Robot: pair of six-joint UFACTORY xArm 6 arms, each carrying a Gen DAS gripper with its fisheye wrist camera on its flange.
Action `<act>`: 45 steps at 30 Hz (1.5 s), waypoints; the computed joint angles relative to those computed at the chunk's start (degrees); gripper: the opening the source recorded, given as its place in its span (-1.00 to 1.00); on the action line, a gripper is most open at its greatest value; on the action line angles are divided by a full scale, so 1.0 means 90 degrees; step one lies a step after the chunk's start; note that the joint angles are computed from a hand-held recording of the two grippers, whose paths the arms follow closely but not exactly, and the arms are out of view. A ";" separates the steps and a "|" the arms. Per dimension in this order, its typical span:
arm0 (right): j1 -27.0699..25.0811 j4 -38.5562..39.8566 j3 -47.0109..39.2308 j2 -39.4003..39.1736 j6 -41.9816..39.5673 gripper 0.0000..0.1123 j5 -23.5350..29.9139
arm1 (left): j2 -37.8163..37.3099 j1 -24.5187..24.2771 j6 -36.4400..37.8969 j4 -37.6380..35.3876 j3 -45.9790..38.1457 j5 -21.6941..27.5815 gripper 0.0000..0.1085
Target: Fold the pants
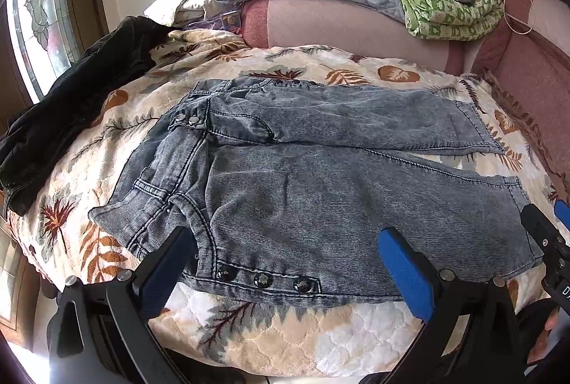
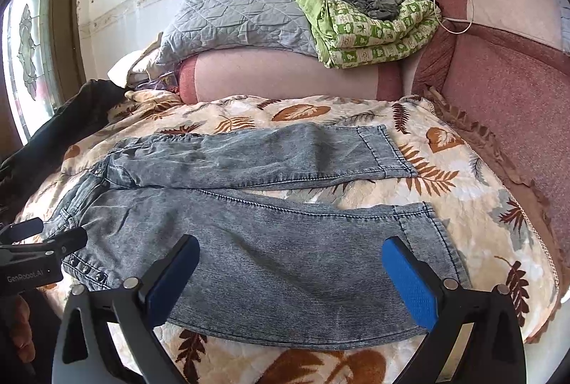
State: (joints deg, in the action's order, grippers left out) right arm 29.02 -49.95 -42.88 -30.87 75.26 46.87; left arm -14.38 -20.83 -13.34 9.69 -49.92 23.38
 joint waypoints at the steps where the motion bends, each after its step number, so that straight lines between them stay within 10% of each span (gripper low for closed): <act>1: -0.0007 -0.0002 0.0001 -0.0008 0.0002 0.83 -0.0001 | 0.0005 0.0000 0.0020 -0.0037 -0.0008 0.0011 0.90; 29: -0.0340 0.0598 -0.0175 -0.0016 -0.0686 0.83 -0.0139 | 0.0168 0.0158 0.1105 -0.1368 -0.0206 0.0156 0.90; 37: -0.1683 0.2716 -0.0179 -0.0047 -0.2563 0.83 -0.1148 | 0.0879 0.0711 0.3013 -0.3247 -0.1232 0.0457 0.90; 45: -0.3555 0.5477 -0.1484 0.1538 -0.5537 0.83 -0.1238 | 0.3542 0.1530 0.2640 -0.2935 -0.4730 0.1703 0.89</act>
State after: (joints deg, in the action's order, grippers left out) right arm -2.98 -0.66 -56.23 -17.04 25.43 35.73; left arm 17.50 -7.07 10.42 -16.72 -92.49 38.71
